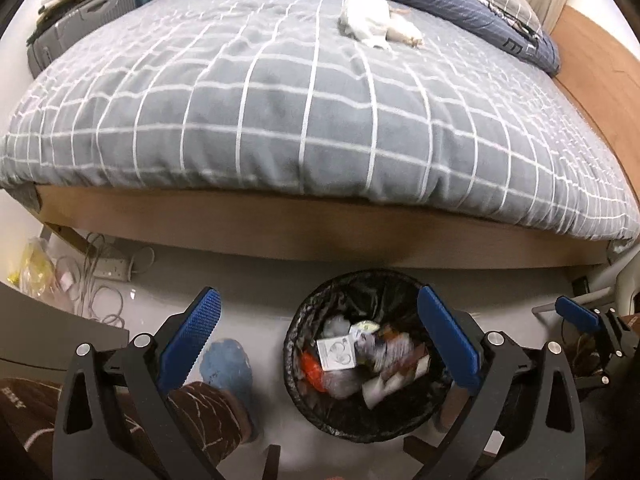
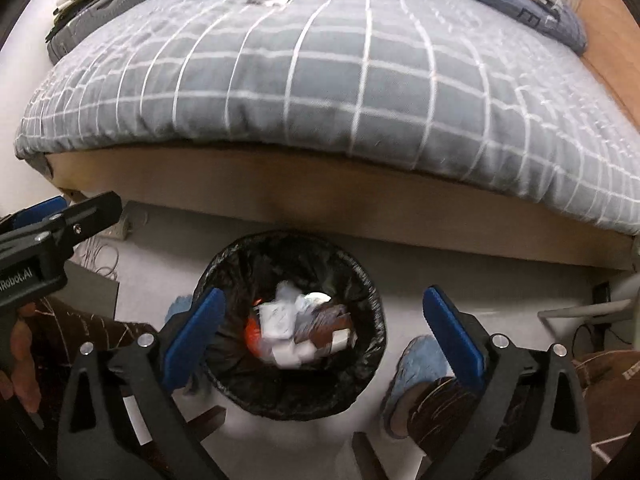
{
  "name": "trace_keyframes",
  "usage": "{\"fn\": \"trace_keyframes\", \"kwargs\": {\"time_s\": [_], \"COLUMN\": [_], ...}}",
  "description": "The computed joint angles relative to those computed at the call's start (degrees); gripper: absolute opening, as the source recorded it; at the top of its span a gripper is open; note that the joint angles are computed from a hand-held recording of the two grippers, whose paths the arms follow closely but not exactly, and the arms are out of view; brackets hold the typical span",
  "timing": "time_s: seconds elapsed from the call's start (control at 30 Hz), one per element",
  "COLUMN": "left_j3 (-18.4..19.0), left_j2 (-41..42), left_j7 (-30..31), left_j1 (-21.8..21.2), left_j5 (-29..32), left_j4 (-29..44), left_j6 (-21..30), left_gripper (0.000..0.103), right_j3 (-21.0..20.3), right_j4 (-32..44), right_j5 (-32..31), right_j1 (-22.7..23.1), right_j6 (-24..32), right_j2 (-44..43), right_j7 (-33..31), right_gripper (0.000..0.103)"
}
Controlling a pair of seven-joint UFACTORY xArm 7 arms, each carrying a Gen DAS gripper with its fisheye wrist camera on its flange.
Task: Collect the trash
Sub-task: 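Open the left tool to drop the white box while the right tool releases the cookie box into the bin, then move both open tools back up over the bed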
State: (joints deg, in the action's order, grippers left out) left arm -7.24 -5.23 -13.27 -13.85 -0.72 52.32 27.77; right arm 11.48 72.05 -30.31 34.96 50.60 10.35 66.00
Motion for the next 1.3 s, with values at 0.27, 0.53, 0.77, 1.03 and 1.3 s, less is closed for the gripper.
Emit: {"fn": "trace_keyframes", "kwargs": {"time_s": [0.27, 0.53, 0.77, 1.03, 1.3], "left_j3": [-0.25, 0.12, 0.78, 1.71, 2.51], "left_j2": [2.30, 6.38, 13.50, 22.33, 32.38], "left_j7": [-0.04, -1.28, -0.57, 0.54, 3.62], "left_j1": [-0.41, -0.23, -0.13, -1.19, -1.79], "left_j5": [0.16, 1.67, 1.21, 3.91, 4.17], "left_j4": [5.05, 11.51, 21.83, 35.05, 49.90], "left_j6": [-0.73, -1.49, -0.30, 3.27, 7.25], "left_gripper": [0.097, 0.097, 0.097, 0.097, 0.097], "right_j3": [-0.04, -0.57, -2.17, -5.50, -9.36], "right_j4": [-1.37, 1.34, 6.62, 14.98, 25.82], "right_j5": [-5.21, -10.11, -12.69, -12.30, -8.71], "right_j1": [-1.70, -4.86, -6.83, -7.15, -7.08], "right_j6": [0.80, -1.05, -2.86, -4.59, -6.00], "right_j2": [-4.34, -5.40, -2.69, 4.03, 12.64], "right_j7": [2.50, 3.55, 0.47, -4.24, -10.57], "right_gripper": [0.095, 0.095, 0.095, 0.095, 0.095]}}
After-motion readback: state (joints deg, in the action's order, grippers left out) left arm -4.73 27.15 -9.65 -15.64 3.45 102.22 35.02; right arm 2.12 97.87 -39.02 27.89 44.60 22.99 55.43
